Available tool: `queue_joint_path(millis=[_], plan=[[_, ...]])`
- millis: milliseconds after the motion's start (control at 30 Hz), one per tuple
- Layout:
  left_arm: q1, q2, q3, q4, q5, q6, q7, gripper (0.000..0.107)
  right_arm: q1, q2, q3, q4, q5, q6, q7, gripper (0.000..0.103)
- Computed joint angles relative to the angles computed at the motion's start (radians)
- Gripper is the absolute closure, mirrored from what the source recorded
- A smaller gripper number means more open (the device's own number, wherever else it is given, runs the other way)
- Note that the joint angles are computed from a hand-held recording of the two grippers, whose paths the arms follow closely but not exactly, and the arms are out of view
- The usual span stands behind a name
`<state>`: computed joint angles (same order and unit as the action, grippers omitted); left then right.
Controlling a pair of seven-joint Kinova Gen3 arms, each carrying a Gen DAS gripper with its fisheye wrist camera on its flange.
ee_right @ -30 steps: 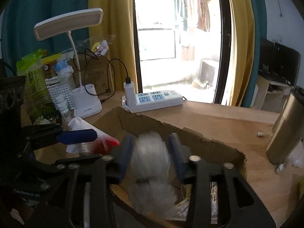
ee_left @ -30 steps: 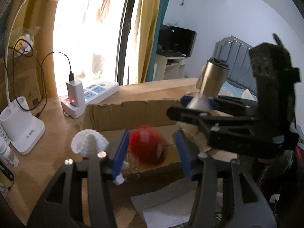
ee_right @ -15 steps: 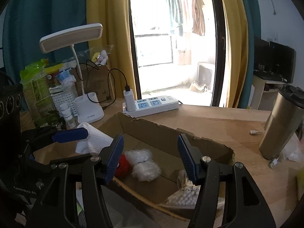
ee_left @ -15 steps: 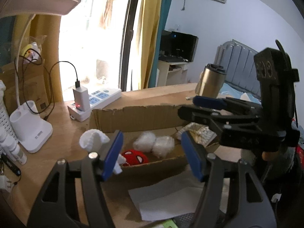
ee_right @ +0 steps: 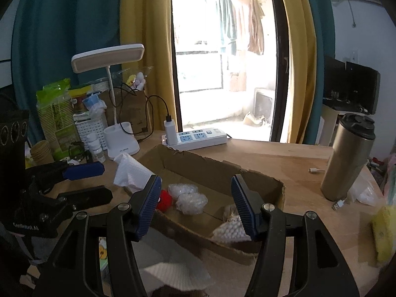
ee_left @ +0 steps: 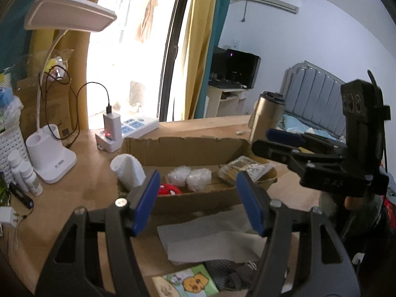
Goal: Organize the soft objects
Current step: 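Grasp the white paper towel with the right tool while the left tool grasps the cartoon tissue pack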
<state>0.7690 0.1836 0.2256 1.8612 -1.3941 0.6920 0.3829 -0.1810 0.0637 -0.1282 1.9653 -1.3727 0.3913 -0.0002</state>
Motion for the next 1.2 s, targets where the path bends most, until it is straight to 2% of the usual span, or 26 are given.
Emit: queue_joint_path(millis=[267,533,833,967,1200], plan=[[0.033,-0.017,0.028,0.019,0.006,0.065,0.042,0.042,0.006,-0.051,0.032,0.055,-0.016,0.019,0.023,0.041],[0.059,-0.023,0.049,0.033,0.039,0.117,0.055,0.041,0.010,-0.084,0.069,0.107,0.019,0.035,0.001,0.041],[0.070,-0.025,0.058,0.078,0.056,0.120,0.137,0.041,-0.001,-0.077,0.071,0.146,0.059,0.058,-0.018,0.041],[0.072,-0.026,0.060,0.099,0.056,0.109,0.171,0.041,-0.014,-0.065,0.056,0.155,0.096,0.045,-0.048,0.041],[0.061,-0.042,0.065,0.141,0.051,0.090,0.231,0.041,-0.040,-0.014,0.011,0.134,0.240,0.013,-0.183,0.041]])
